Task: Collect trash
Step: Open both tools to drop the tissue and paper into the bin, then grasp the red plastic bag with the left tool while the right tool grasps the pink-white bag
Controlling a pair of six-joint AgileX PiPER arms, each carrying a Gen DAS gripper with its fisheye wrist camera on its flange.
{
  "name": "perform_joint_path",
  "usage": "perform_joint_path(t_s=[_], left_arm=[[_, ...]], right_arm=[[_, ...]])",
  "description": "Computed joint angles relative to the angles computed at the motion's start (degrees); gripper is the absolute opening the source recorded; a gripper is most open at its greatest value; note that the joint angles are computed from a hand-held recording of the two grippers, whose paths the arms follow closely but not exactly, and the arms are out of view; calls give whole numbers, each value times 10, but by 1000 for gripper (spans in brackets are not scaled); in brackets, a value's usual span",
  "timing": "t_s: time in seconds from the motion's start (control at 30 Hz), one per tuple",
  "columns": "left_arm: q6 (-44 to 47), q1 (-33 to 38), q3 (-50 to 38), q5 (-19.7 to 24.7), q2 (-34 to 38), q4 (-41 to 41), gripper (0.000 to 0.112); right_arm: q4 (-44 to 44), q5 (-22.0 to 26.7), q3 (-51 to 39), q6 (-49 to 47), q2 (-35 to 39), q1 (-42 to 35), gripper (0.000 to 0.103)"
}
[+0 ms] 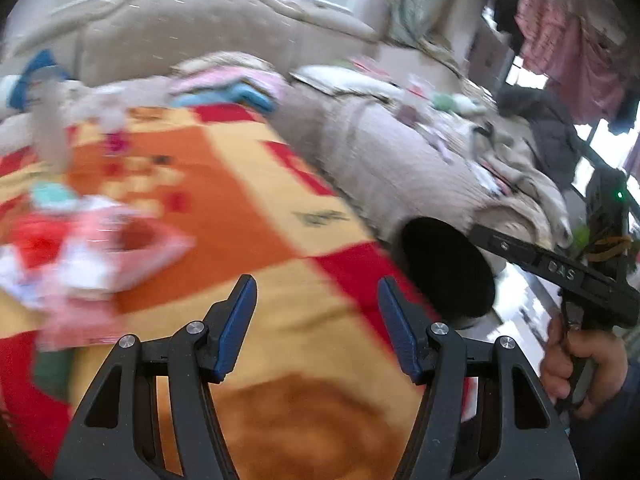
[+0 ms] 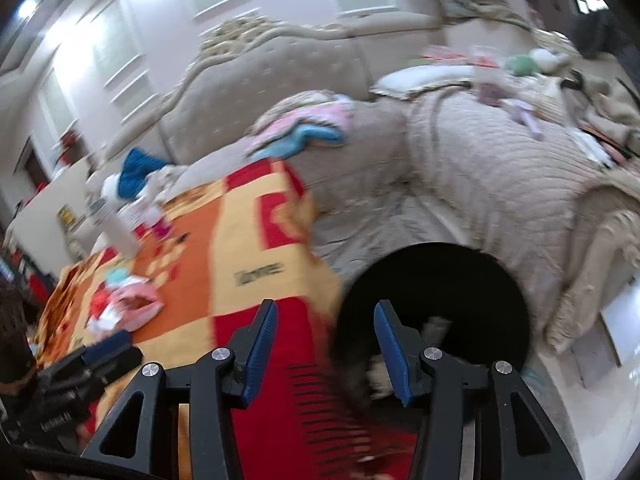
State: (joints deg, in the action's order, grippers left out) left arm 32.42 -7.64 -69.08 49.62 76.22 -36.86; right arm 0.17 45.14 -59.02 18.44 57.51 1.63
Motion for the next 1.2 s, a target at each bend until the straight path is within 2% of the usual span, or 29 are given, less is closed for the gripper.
perform_joint_path(t_s=[0.1, 0.2, 0.27, 0.33, 0.43, 0.53, 0.63, 0.67, 0.73, 0.77, 0.93, 1.13, 1.2], left_arm=[[76, 125, -5, 34, 10, -43, 62], [102, 240, -58, 66, 73, -68, 62], [99, 276, -94, 68, 114, -72, 62], [75, 291, -149, 70, 166, -56, 62], [37, 295, -236, 106, 244, -46, 62], [14, 276, -266, 90, 279, -22, 62], [10, 265, -286, 107, 304, -23, 61], [10, 260, -285, 106, 307, -22, 51], [15, 254, -277, 98, 302, -20, 14], [25, 257, -262, 89, 291, -32, 7], [67, 303, -197, 77, 230, -82, 4], [117, 393, -151, 121, 187, -149, 4], [124, 411, -147, 133, 183, -160, 4]], right_arm=[[-119, -6, -16, 140, 40, 137, 48], [-174, -17, -24, 209, 81, 212, 48], [-203, -15, -34, 242, 114, 257, 48], [-216, -18, -39, 256, 138, 288, 48], [-221, -21, -48, 252, 161, 314, 48], [-217, -21, -63, 238, 176, 325, 48], [-190, -40, -79, 207, 189, 321, 48], [-178, -47, -88, 193, 195, 318, 48], [-155, -63, -104, 167, 210, 315, 48], [-146, -68, -114, 157, 220, 315, 48], [-91, -95, -178, 88, 293, 307, 48], [-42, -67, -289, 34, 408, 270, 48], [-43, -30, -343, 13, 452, 265, 48]])
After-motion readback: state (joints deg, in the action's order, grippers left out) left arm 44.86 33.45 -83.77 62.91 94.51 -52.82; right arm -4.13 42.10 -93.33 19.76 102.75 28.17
